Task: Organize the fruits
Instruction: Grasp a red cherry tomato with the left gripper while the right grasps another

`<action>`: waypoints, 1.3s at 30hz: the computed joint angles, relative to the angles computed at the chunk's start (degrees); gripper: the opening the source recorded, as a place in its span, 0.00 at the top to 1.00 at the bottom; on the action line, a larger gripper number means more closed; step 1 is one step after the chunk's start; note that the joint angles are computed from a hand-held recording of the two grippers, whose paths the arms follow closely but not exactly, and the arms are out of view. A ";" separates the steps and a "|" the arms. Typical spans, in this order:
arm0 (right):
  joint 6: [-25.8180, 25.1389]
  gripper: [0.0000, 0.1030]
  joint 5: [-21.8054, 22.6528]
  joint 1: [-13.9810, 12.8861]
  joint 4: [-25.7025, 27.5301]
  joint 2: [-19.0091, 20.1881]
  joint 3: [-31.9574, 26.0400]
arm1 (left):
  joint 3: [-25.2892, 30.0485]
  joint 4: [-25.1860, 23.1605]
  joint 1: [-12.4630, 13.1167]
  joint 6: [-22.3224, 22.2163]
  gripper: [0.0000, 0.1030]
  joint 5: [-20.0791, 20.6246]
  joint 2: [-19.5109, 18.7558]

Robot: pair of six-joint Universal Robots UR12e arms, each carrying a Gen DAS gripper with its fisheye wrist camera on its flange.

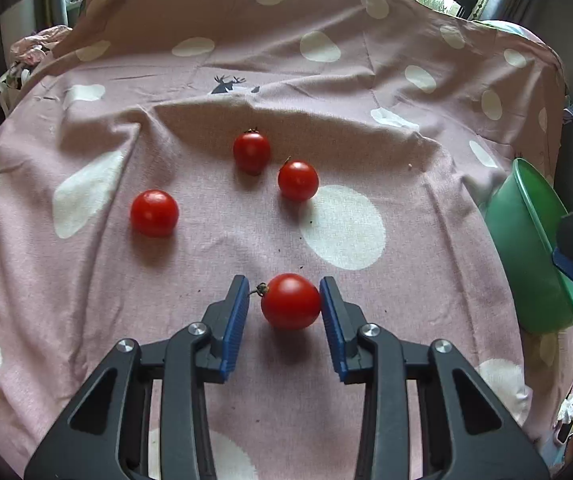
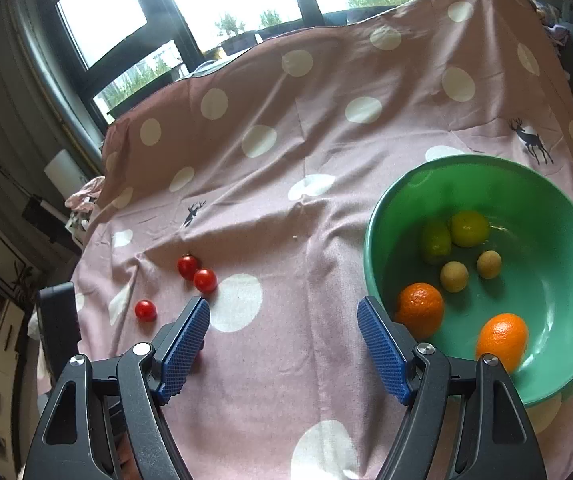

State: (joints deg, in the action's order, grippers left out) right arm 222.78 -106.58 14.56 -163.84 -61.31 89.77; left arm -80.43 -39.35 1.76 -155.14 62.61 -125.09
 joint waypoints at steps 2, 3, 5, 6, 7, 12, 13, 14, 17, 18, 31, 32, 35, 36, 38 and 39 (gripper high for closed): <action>-0.06 0.25 0.94 -0.08 0.58 0.23 -0.32 | -0.58 -0.36 0.75 0.17 0.65 -1.20 0.69; -0.16 0.25 1.60 -0.17 0.97 0.40 -0.61 | -0.86 -0.30 1.13 0.02 0.65 -1.68 1.01; -0.29 0.25 3.26 -0.42 2.54 1.01 -1.81 | -1.42 0.63 1.73 -0.15 0.65 -2.20 1.57; -0.53 0.25 4.45 -0.58 3.40 1.41 -2.58 | -1.62 1.47 1.99 -0.52 0.65 -2.38 1.75; -1.16 0.25 5.99 -0.79 4.21 2.02 -3.64 | -1.65 2.10 2.22 -1.10 0.65 -2.51 1.85; -2.54 0.37 14.80 -2.05 9.92 6.33 -10.76 | -0.82 2.22 3.35 -4.27 0.65 -4.26 1.75; -2.19 0.39 16.28 -2.28 11.22 7.33 -12.31 | -0.67 2.27 3.49 -4.54 0.65 -4.20 1.67; -1.68 0.41 17.50 -2.53 12.92 8.44 -14.12 | -0.52 2.29 3.56 -4.84 0.65 -3.83 1.61; -1.29 0.53 18.89 -2.77 17.74 11.30 -18.82 | -0.17 2.08 3.86 -5.66 0.65 -3.98 1.52; -1.39 0.54 18.71 -2.72 18.72 11.99 -19.96 | -0.01 1.88 3.99 -5.90 0.65 -4.15 1.45; -2.53 0.72 15.00 -2.05 22.93 15.22 -24.87 | 0.31 1.20 4.12 -6.36 0.65 -5.02 1.37; -2.58 0.72 14.71 -1.93 22.78 14.91 -24.38 | 0.24 1.25 4.14 -6.50 0.65 -5.16 1.42; -3.15 0.72 14.20 -1.72 20.38 13.18 -21.66 | -0.07 1.43 4.17 -6.34 0.65 -5.68 1.63; -3.31 0.72 14.23 -1.66 18.78 12.30 -20.18 | -0.19 1.40 4.15 -6.14 0.65 -5.90 1.71; -2.95 0.72 14.20 -1.47 16.69 10.38 -17.18 | -0.45 1.23 4.13 -5.64 0.65 -6.62 1.90; -2.90 0.72 14.20 -1.38 16.22 9.49 -15.90 | -0.56 1.13 4.09 -5.38 0.65 -6.92 1.99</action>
State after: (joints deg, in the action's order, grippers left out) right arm 219.88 -92.38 13.18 -147.62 -51.82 73.87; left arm -80.99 -38.23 5.85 -160.52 55.68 -123.10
